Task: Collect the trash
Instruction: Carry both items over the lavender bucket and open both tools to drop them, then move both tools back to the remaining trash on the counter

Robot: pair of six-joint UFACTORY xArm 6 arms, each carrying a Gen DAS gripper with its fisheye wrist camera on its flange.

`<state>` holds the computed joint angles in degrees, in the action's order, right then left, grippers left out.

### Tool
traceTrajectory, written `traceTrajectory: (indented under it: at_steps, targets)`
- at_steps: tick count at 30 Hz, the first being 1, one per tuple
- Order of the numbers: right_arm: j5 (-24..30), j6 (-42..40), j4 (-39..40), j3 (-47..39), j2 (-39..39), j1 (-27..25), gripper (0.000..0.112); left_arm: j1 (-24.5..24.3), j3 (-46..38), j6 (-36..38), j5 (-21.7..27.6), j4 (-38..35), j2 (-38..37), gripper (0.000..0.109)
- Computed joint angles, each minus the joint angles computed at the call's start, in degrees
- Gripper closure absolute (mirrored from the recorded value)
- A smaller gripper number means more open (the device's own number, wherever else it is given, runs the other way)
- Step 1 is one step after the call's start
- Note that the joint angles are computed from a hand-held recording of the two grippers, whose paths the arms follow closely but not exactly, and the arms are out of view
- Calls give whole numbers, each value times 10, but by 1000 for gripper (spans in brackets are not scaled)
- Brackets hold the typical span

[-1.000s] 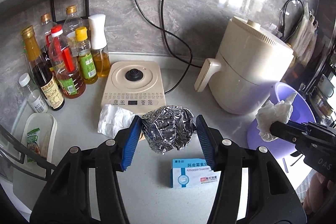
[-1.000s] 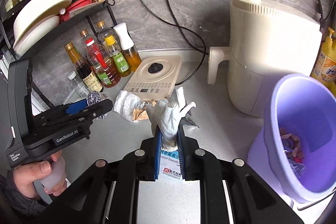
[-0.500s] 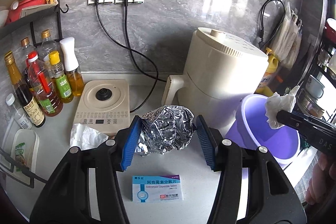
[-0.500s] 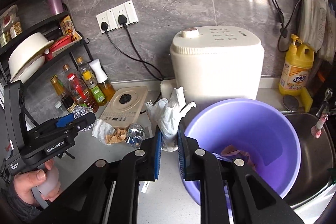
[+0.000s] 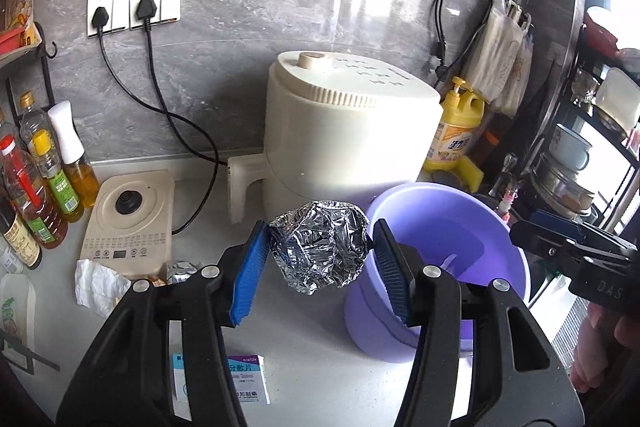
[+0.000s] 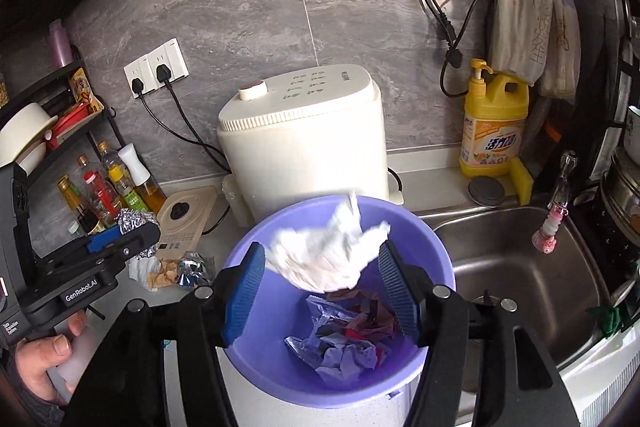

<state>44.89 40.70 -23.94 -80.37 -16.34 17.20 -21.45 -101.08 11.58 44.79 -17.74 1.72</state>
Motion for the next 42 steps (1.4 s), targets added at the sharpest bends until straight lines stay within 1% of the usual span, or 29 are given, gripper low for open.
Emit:
traceTrajectory:
  at_steps: [4,10,12,13,15,16,18,20,23,25,28,34,37,42]
  targets:
    - [-6,5,8,34,-29,-9,53,-16,-16,11,7,-1,10,55]
    - [0,34,-5,77,-74,-12,53,-40,-50,27,22,-8,33,55]
    - [6,47,-13,89,-89,-11,53,-49,-68,36,34,-14,44,54]
    - [9,54,-16,96,-98,-11,53,-53,-82,45,50,-19,53,53]
    - [17,65,-22,107,-112,-10,53,-61,-105,55,79,-14,68,43]
    - [21,71,-26,112,-118,-9,53,-65,-100,54,75,-5,67,34]
    - [28,81,-33,120,-129,-6,53,-65,-78,56,59,-12,54,33]
    - [36,93,-43,127,-138,-3,48,-61,-74,57,63,-22,49,26]
    - [40,100,-58,132,-145,6,44,-52,-56,54,50,-21,36,24]
    - [38,101,-60,132,-144,10,43,-42,-50,51,50,-20,30,23]
    - [33,98,-55,126,-133,17,43,-26,-38,49,48,-18,19,19]
    - [17,92,-48,96,-92,38,41,14,-3,52,40,-18,-10,14]
    - [10,92,-50,73,-65,53,37,37,17,50,30,-13,-24,13]
    - [4,92,-56,29,-16,78,28,79,27,51,34,-17,-32,13]
